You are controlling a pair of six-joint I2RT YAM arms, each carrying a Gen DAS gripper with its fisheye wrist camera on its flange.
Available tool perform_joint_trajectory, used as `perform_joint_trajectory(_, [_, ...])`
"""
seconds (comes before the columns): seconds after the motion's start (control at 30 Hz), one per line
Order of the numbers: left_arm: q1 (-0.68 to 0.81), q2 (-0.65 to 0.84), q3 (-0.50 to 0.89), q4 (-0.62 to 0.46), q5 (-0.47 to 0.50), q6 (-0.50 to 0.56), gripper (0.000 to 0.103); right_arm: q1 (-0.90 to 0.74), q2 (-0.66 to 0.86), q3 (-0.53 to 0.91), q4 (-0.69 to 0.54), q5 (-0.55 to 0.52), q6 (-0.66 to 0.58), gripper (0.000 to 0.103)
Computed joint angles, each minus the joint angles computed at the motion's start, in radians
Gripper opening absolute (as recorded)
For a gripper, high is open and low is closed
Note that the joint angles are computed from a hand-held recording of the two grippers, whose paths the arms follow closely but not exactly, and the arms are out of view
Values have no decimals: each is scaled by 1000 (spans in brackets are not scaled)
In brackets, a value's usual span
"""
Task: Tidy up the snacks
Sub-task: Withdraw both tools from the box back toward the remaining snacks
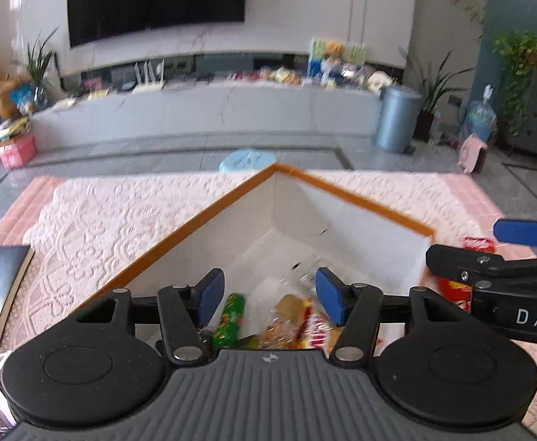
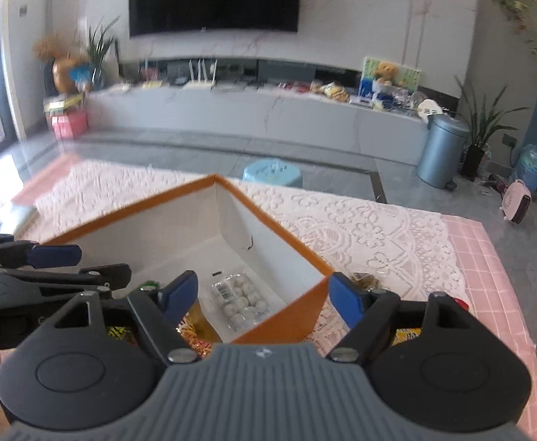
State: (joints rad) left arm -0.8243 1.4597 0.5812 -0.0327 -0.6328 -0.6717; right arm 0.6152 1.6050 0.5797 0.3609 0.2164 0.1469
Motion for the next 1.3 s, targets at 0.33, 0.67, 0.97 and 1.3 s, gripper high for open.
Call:
perform_joint_trajectory(0.33, [-203,56,53,41,-107,10,79,8,-305,-332,90,161,100,99])
perform_joint_trajectory(0.67, [-284,270,200,65,-26,-9,82,-320,-489,-496,13,-47,7,99])
perform_joint_trajectory(0.97, [-284,414,303,92,78,2,82,-670,-222,-523,243,-227,-162,99])
perform_joint_trajectory(1.3, [-248,544,390,159,163,49,80,-846,74,-408,376,-336,-255,99])
